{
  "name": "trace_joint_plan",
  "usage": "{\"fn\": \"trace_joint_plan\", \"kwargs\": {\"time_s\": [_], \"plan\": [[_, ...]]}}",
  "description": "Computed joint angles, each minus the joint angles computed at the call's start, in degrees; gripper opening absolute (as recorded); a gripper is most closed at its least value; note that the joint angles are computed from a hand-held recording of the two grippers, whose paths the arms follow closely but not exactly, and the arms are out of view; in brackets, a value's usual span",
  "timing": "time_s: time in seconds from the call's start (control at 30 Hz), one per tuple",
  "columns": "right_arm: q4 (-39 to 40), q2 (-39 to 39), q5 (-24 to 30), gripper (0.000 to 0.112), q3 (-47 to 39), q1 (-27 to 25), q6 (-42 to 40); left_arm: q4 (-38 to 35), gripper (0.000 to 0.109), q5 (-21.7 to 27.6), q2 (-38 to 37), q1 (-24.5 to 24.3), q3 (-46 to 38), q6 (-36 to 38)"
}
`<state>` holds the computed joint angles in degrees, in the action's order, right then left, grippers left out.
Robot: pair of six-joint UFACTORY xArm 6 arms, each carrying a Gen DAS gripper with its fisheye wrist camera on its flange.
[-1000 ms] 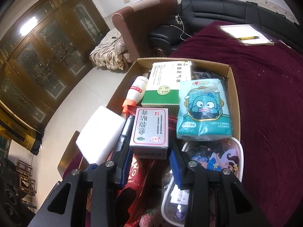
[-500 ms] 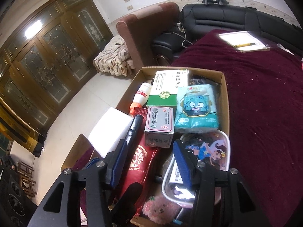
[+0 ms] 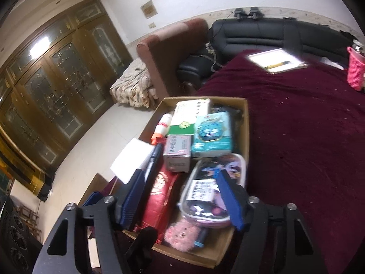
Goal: Organize objects
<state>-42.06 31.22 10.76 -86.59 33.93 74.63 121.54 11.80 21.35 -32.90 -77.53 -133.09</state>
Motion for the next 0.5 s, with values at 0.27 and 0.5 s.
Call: {"fn": "trace_joint_plan", "kwargs": {"time_s": [0.27, 0.5], "plan": [[-28.76, -8.08, 5.53, 0.096, 7.7, -0.95, 29.28, -2.01, 0.103, 3.1, -1.69, -1.21, 3.06, 2.75], [-35.39, -11.46, 12.32, 0.097, 13.13, 0.84, 37.12, -14.41, 0.103, 10.09, -4.09, -1.97, 6.52, 13.59]]}}
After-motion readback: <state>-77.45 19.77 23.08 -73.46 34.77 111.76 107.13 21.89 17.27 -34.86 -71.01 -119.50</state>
